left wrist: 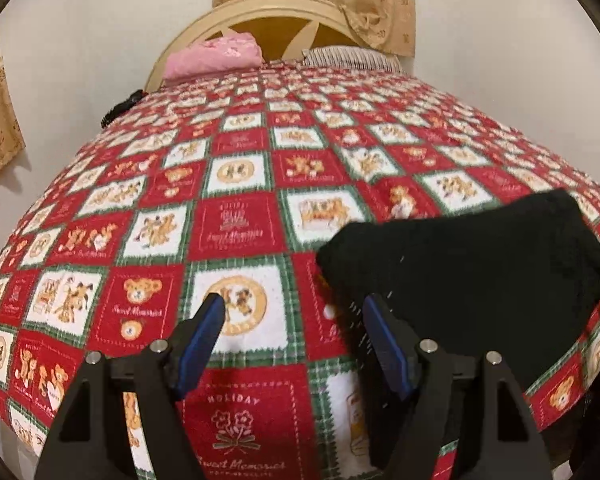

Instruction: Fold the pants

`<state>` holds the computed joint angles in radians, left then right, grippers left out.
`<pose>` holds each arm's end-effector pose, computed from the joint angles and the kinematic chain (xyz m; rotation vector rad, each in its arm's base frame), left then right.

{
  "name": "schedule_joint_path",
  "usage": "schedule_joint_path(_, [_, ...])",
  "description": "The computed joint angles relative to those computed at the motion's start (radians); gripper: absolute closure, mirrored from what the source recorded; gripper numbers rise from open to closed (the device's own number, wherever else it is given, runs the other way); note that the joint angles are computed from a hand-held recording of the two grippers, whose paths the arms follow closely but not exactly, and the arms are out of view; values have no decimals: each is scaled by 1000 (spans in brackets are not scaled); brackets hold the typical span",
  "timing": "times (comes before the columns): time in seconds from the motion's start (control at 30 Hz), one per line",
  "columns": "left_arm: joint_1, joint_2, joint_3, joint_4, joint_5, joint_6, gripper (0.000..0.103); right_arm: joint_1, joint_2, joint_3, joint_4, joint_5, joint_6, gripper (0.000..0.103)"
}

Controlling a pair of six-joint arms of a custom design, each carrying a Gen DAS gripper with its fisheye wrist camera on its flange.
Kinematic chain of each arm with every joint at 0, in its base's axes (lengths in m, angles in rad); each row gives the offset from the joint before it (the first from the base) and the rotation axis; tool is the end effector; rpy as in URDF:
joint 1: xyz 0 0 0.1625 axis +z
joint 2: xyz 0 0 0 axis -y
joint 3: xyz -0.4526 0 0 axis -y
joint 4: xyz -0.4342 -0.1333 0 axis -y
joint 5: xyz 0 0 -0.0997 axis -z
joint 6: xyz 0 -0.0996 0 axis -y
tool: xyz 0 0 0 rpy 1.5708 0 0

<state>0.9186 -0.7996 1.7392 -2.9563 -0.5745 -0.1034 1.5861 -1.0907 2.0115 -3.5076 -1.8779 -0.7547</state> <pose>-0.2433 -0.6760 0.1307 0.3361 2.1982 -0.9079 0.1124 -0.6034 0.2530 0.6783 -2.2002 1.0625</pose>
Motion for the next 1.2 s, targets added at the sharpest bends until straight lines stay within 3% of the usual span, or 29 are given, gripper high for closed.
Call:
schedule_joint_path(0.23, [-24, 47, -25, -72, -78, 107, 29, 19, 6, -4, -44, 39, 13, 66])
schedule_joint_path(0.3, [-27, 61, -30, -57, -79, 118, 29, 6, 9, -18, 11, 42, 47, 66])
schedule_joint_path(0.4, [-23, 68, -25, 7, -87, 83, 29, -19, 3, -30, 138, 40, 119, 66])
schedule_joint_path(0.47, [-17, 69, -19, 68, -74, 26, 28, -40, 7, -9, 126, 54, 145, 66])
schedule_joint_path(0.5, [-13, 67, -7, 58, -80, 19, 27, -44, 5, 0, 114, 64, 138, 66])
schedule_joint_path(0.57, [-11, 58, 21, 4, -76, 13, 13, -39, 0, 3, 118, 59, 118, 66])
schedule_joint_path(0.6, [-10, 54, 25, 6, -69, 6, 10, -38, -3, 2, 126, 57, 110, 66])
schedule_joint_path(0.7, [-6, 30, 39, 22, -95, -24, 9, -28, -23, -3, 132, 59, 84, 66])
schedule_joint_path(0.8, [-7, 32, 48, 3, -97, -33, 9, -25, -39, -14, 81, 111, 88, 66])
schedule_joint_path(0.93, [1, 31, 47, 15, -111, -85, 6, 2, 9, -98, 123, 124, 81, 67])
schedule_joint_path(1.07, [9, 25, 49, 35, -127, -135, 2, 21, 116, -226, 245, 57, 91, 67])
schedule_joint_path(1.2, [2, 29, 47, 46, -110, -141, 2, 32, 211, -324, 294, -77, 69, 67])
